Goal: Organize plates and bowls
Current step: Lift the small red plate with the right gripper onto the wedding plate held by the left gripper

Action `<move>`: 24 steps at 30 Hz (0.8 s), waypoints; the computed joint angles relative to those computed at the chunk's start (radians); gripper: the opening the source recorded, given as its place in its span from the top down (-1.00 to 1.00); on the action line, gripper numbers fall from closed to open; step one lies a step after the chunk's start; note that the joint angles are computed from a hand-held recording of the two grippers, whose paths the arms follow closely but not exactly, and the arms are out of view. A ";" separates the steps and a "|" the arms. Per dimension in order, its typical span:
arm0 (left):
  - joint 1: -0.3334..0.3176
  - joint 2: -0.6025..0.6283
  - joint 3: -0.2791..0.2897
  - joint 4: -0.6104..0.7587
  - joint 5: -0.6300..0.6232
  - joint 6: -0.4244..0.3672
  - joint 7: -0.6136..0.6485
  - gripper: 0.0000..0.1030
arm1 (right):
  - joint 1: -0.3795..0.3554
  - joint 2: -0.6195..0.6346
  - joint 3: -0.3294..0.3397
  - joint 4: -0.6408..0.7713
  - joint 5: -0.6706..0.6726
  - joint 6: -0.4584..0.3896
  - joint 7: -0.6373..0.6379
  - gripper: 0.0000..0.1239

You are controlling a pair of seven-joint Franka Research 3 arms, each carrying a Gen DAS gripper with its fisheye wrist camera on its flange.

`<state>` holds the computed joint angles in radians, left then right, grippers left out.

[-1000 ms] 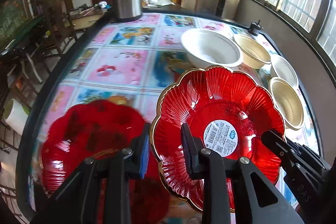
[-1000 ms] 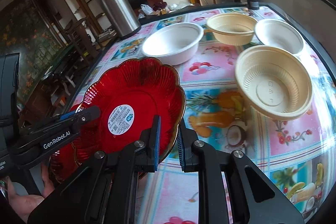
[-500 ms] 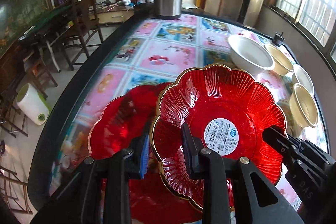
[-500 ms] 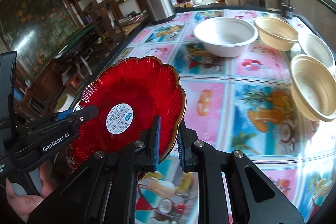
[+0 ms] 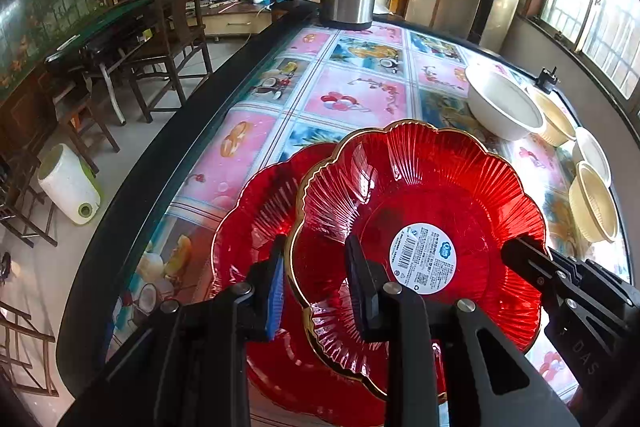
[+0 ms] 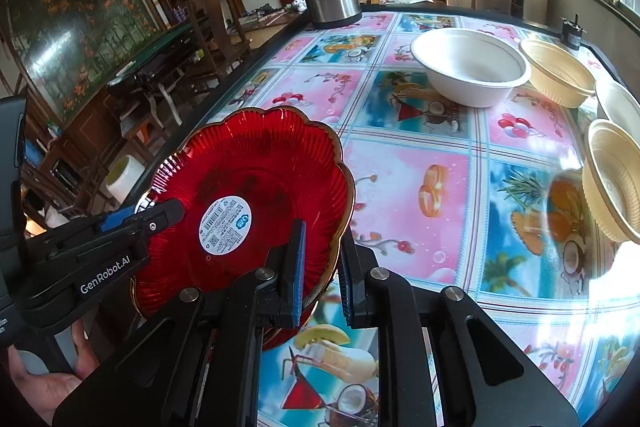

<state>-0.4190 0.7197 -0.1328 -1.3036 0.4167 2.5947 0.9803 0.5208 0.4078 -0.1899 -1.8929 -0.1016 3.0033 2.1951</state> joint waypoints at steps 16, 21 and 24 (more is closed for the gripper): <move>-0.018 0.047 0.035 0.046 0.040 -0.081 -0.006 0.43 | -0.037 0.116 0.060 0.193 -0.009 -0.201 -0.077 0.67; -0.013 0.062 0.027 0.062 0.040 -0.103 0.000 0.39 | -0.008 0.156 0.040 0.256 -0.067 -0.271 -0.070 0.55; -0.002 0.057 0.013 0.053 0.025 -0.094 0.016 0.24 | -0.013 0.162 0.048 0.273 -0.087 -0.295 -0.068 0.51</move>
<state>-0.4206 0.7771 -0.1202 -1.2505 0.4422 2.5010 0.9968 0.5080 0.5694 -0.1420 -1.6199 -0.1885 2.7083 2.1273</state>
